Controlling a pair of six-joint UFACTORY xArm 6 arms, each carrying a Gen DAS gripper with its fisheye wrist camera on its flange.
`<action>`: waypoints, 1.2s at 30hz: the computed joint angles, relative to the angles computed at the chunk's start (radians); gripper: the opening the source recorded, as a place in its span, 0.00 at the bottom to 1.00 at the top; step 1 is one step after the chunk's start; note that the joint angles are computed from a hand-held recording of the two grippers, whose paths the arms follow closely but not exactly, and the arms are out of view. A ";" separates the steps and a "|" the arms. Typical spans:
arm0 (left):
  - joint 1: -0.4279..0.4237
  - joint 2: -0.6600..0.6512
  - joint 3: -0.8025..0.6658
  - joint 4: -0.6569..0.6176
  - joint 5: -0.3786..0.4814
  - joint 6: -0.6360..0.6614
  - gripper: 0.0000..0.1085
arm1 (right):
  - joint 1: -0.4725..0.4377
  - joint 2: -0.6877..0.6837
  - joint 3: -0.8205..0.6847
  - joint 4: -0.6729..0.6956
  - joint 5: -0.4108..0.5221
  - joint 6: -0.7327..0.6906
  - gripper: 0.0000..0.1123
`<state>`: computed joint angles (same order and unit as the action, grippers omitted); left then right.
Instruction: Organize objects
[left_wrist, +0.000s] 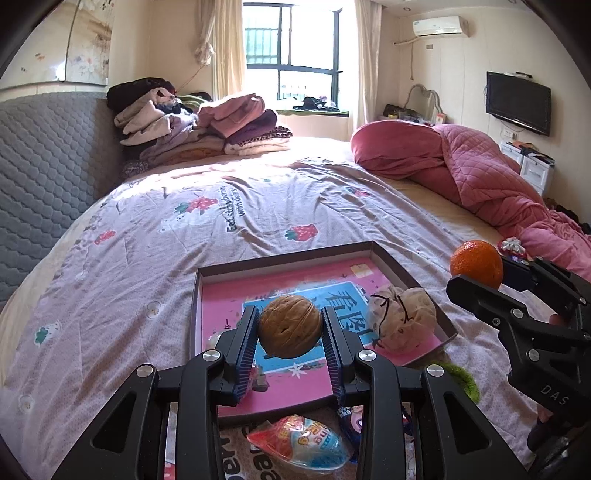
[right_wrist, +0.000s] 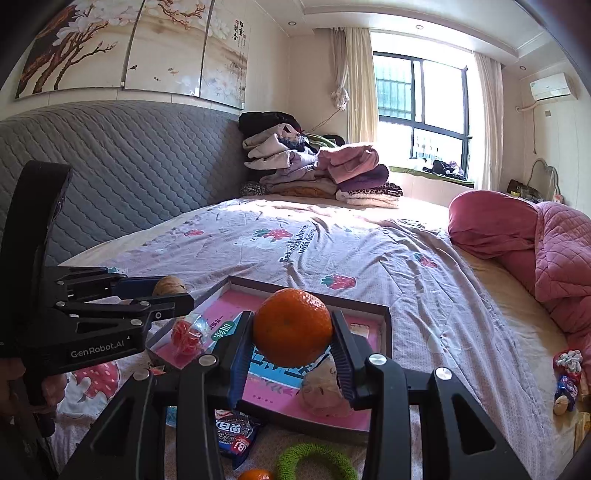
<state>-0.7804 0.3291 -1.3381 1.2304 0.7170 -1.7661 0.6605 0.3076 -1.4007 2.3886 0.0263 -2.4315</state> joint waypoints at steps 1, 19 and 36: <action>0.006 0.000 0.001 0.002 0.001 -0.002 0.32 | 0.001 0.007 -0.007 -0.014 0.001 0.012 0.36; 0.071 0.009 0.021 0.007 -0.045 -0.032 0.32 | 0.008 0.121 -0.114 -0.093 -0.037 0.075 0.36; 0.095 0.182 -0.109 -0.167 -0.159 0.206 0.32 | 0.049 0.227 -0.057 -0.883 -0.076 0.878 0.36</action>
<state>-0.6858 0.5112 -1.4467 1.0637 0.5576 -1.5603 0.7094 0.5343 -1.4577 1.5054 -0.0496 -1.5536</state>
